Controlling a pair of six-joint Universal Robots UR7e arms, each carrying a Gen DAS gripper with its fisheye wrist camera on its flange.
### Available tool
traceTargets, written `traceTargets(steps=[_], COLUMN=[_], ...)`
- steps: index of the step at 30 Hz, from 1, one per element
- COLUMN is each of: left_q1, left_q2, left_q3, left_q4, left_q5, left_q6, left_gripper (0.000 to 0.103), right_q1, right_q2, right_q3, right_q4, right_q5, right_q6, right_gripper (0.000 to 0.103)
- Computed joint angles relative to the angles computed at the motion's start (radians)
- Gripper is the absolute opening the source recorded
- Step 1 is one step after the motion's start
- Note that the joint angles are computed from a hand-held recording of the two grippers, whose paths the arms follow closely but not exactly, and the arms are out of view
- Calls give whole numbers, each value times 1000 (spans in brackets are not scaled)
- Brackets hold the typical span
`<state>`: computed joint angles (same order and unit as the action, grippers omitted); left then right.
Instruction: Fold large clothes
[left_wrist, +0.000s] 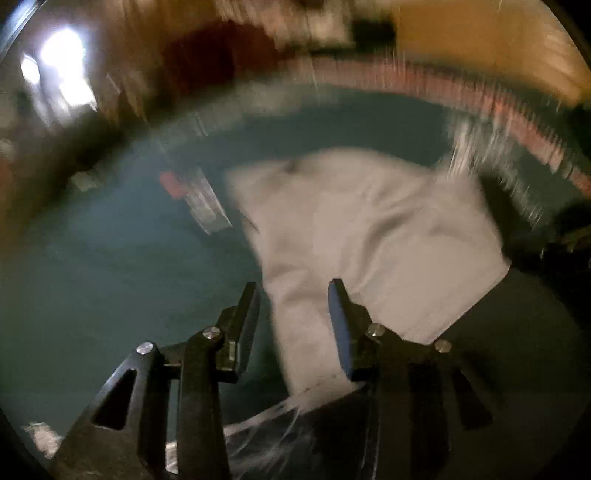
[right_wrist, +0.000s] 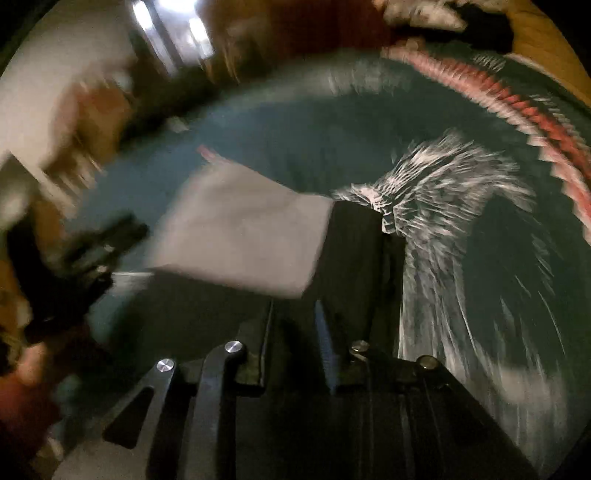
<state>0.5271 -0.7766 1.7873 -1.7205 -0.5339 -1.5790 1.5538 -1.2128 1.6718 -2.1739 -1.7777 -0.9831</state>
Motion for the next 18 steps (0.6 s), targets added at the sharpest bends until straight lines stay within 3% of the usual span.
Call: traceTargets(steps=[2,4,5,6,8,9,11,13,14,16,18], left_q1=[-6,-70,-129,-195,-292,-331,-358,-371,-370,-371,-386], left_q2=[-16,-24,-37,-41,-10,14,78,104,111,107,104], left_q3=[5,-17,-4,18,45,59,64,69,36,-26,-100], left_q4=[-34,89,124,133,108,57,-20,-28,26,130,278], left_q5=[1,13,27,27,-33,-81,-183,-205,-213,-224,-204], left_q6=[41,-32,-79,-116,-162,-164,-136,-219,-249,-327,-419], left_gripper=[37,30,31,35,49,55,57,57,57,41,42], right_q1=[-2,5,10,3,-52,-86,-156,-230,-269,-253,-204], right_q2=[101,104,66,21,-119,-194,-290,-335,-351,-363,-412], right_q3=[-77,-119,-99,-79,-28,23,97,169,211,244,256], right_q4=[54,101,66,55,112,110,134,121,91,18,4], right_q5=[-42,-52,-68,-42,85,118,132,84,87,95,81], right_q6=[57,81,36,2,-80,-132,-178,-183,-204,-213,-187], right_gripper=[14,4,7,16,17,23,31,35,35,35,39])
